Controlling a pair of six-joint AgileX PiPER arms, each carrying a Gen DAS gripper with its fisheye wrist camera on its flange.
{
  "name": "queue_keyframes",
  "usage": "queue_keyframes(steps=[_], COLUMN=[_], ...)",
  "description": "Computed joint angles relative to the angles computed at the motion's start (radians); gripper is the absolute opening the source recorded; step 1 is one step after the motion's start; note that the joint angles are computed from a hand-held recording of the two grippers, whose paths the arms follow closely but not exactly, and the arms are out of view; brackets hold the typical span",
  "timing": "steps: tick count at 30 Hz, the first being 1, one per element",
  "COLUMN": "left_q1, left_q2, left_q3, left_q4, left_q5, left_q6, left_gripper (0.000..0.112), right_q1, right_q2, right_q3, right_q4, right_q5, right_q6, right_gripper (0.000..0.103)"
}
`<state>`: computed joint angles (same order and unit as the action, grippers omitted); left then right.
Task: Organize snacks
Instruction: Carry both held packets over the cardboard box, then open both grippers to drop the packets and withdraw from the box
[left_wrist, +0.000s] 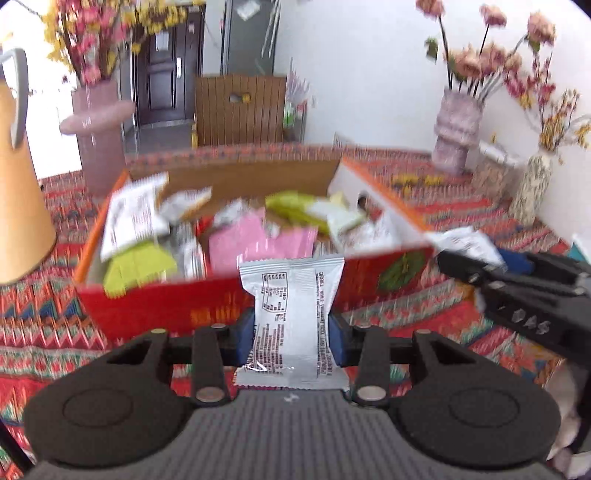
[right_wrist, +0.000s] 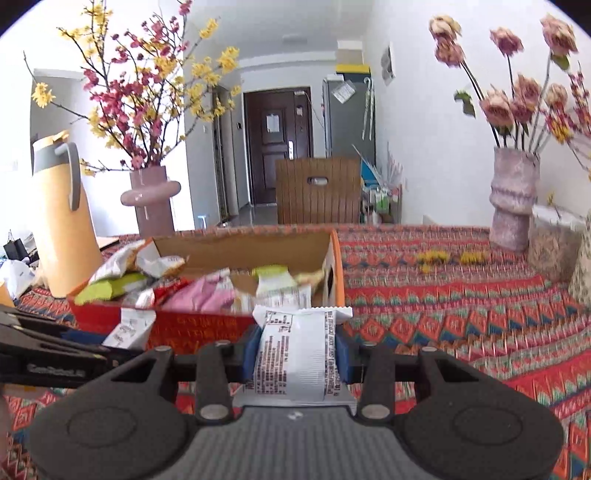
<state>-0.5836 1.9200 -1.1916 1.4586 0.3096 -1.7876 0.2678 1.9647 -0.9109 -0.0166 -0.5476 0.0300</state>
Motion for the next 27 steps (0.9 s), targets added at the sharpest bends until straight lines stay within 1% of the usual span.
queue_keyframes(steps=[1, 3, 4, 6, 8, 10, 11, 13, 14, 15, 16, 17, 18, 19, 22, 27], left_q1=[-0.004, -0.001, -0.001, 0.004, 0.013, 0.02, 0.021, 0.023, 0.019, 0.012, 0.008, 0.01, 0.01, 0.008, -0.001, -0.026], left_q2=[0.0, 0.007, 0.021, 0.07, 0.113, 0.145, 0.153, 0.145, 0.131, 0.116, 0.093, 0.076, 0.061, 0.047, -0.001, -0.076], left_q3=[-0.023, -0.074, -0.11, -0.21, -0.292, -0.342, -0.353, -0.331, -0.298, -0.263, -0.221, -0.195, -0.171, -0.147, -0.067, 0.049], left_q4=[0.008, -0.023, -0.036, -0.099, -0.166, -0.208, -0.21, -0.173, -0.105, -0.033, 0.021, 0.049, 0.071, 0.09, 0.162, 0.222], left_q5=[0.023, 0.057, 0.086, 0.154, 0.196, 0.235, 0.248, 0.255, 0.266, 0.284, 0.291, 0.281, 0.273, 0.278, 0.28, 0.303], left_q6=[-0.014, 0.007, 0.017, 0.08, 0.144, 0.181, 0.184, 0.141, 0.069, -0.004, -0.058, -0.085, -0.11, -0.134, -0.219, -0.295], left_gripper=[0.041, 0.042, 0.042, 0.042, 0.043, 0.046, 0.05, 0.075, 0.095, 0.103, 0.103, 0.103, 0.103, 0.103, 0.103, 0.103], right_q1=[0.001, 0.007, 0.012, 0.026, 0.036, 0.04, 0.041, 0.041, 0.044, 0.043, 0.043, 0.044, 0.047, 0.048, 0.046, 0.06], right_q2=[0.005, 0.032, 0.049, 0.102, 0.163, 0.212, 0.231, 0.249, 0.248, 0.24, 0.23, 0.219, 0.206, 0.19, 0.14, 0.047], right_q3=[-0.031, -0.118, -0.165, -0.28, -0.407, -0.503, -0.54, -0.58, -0.572, -0.558, -0.54, -0.519, -0.495, -0.467, -0.391, -0.249], right_q4=[-0.014, -0.028, -0.033, -0.015, 0.0, 0.012, 0.009, 0.023, 0.05, 0.038, 0.032, 0.052, 0.086, 0.097, 0.061, 0.12], right_q5=[0.015, 0.062, 0.09, 0.156, 0.24, 0.302, 0.332, 0.37, 0.364, 0.354, 0.34, 0.323, 0.301, 0.278, 0.248, 0.192], right_q6=[0.003, 0.007, 0.004, -0.02, -0.038, -0.039, -0.03, -0.03, -0.05, -0.03, -0.02, -0.036, -0.065, -0.073, -0.03, -0.103], right_gripper=[0.04, 0.04, 0.04, 0.04, 0.04, 0.041, 0.041, 0.043, 0.045, 0.056, 0.073, 0.083, 0.096, 0.1, 0.102, 0.103])
